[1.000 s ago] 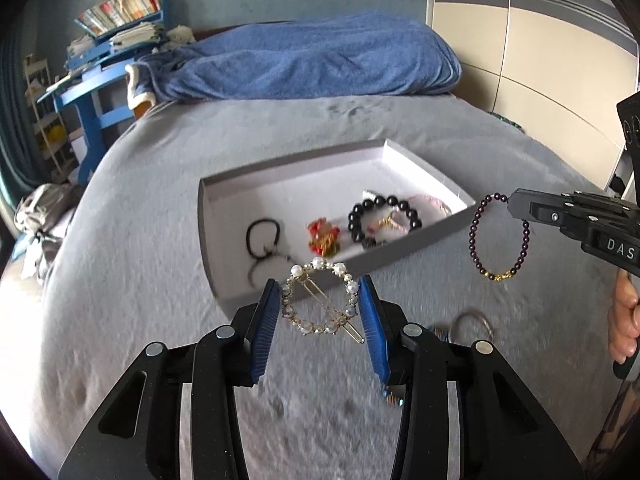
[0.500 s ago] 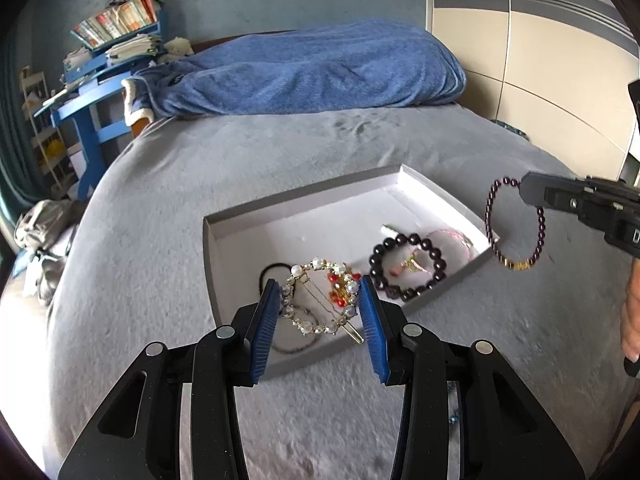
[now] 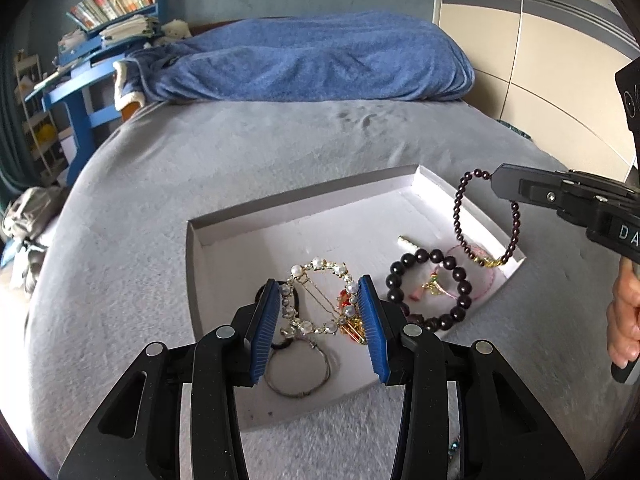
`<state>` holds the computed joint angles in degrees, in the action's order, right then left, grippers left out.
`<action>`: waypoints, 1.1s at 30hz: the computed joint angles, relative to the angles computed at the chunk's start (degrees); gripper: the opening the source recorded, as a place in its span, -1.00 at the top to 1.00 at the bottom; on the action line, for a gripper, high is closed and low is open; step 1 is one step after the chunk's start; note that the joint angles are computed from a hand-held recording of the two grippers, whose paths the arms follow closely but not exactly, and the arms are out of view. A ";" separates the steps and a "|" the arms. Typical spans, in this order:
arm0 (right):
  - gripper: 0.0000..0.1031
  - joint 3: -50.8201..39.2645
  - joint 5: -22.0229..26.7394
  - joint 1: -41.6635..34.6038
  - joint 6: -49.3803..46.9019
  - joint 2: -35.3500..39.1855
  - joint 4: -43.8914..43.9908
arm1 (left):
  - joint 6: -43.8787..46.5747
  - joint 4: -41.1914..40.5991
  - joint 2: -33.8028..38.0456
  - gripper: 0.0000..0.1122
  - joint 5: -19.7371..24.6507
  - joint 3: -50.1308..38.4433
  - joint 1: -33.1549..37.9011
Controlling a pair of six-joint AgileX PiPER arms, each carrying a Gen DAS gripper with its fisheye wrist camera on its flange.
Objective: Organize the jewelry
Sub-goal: 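Lower pearl clip into tray and open left tool while right tool releases dark red bracelet there, then move left tool to blue beaded bracelet while right tool moves to silver hoop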
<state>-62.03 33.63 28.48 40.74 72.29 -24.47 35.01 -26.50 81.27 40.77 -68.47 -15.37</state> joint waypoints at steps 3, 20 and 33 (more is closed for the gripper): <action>0.88 -0.06 -1.07 -1.15 -2.19 1.43 2.42 | -1.02 1.24 1.85 0.25 -0.16 -0.79 -0.45; 0.88 3.84 -0.72 -8.12 -3.72 5.63 5.78 | -9.58 9.67 7.78 0.13 0.84 -2.46 -0.81; 0.35 5.49 -0.23 -8.25 0.60 2.68 3.34 | -9.56 8.89 3.23 -0.36 -2.35 0.37 -0.91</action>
